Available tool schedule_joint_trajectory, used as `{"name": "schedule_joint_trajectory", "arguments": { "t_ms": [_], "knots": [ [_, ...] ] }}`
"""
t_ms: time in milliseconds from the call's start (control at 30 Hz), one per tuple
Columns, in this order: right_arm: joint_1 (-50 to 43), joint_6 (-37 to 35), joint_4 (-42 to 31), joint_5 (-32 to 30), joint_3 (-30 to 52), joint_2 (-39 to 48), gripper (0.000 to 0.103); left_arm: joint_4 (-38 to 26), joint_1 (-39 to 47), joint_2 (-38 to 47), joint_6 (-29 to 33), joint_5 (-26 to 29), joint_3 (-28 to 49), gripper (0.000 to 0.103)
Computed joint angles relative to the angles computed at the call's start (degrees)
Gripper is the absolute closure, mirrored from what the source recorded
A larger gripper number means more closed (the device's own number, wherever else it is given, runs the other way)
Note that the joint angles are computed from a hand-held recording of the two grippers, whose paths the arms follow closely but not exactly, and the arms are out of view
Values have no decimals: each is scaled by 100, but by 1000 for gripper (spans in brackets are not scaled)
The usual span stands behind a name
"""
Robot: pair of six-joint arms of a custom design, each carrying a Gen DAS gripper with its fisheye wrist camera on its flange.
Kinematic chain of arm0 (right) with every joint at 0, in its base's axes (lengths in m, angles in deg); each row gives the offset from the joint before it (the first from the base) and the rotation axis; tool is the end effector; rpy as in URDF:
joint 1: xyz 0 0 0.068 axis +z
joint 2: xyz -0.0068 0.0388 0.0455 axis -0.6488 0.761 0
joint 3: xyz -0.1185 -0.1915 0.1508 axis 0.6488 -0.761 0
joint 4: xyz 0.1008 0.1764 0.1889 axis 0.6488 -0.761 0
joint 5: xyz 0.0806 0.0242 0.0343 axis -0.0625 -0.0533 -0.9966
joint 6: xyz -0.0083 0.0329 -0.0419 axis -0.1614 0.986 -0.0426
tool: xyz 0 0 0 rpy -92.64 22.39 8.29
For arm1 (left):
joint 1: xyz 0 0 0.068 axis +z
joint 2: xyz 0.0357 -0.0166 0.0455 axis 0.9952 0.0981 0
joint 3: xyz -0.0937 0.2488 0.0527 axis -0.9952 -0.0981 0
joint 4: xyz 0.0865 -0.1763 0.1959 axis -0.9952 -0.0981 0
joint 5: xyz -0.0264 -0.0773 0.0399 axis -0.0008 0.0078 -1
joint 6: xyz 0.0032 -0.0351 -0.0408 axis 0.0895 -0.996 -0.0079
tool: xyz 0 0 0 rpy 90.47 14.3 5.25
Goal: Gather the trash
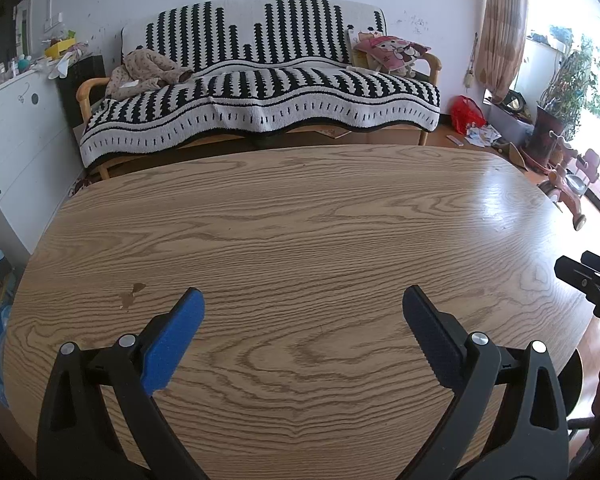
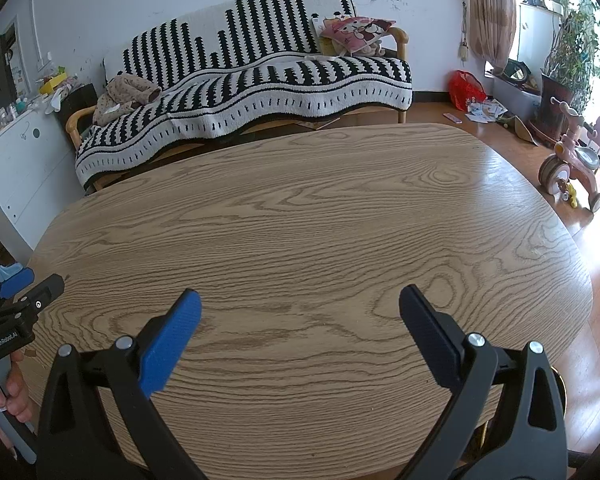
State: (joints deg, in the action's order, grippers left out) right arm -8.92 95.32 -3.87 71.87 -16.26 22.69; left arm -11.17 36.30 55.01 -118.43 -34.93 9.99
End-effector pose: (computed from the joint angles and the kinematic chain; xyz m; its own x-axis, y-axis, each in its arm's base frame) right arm 0.1926 0.1088 0.2820 -0.7280 0.0127 -0.6855 -0.0941 0.9885 0.1182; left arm 0.1762 -0.1661 0.2761 -0.6854 -0.0744 -0.7244 -0.0806 0.9964 -0.0262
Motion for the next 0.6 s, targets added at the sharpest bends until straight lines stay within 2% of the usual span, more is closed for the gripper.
{"name": "schedule_joint_trajectory", "arguments": {
  "t_ms": [600],
  "knots": [
    [42,36,14,34,-2,18,7,-114,-58,-178,-115,-56,-143,7]
  ]
}}
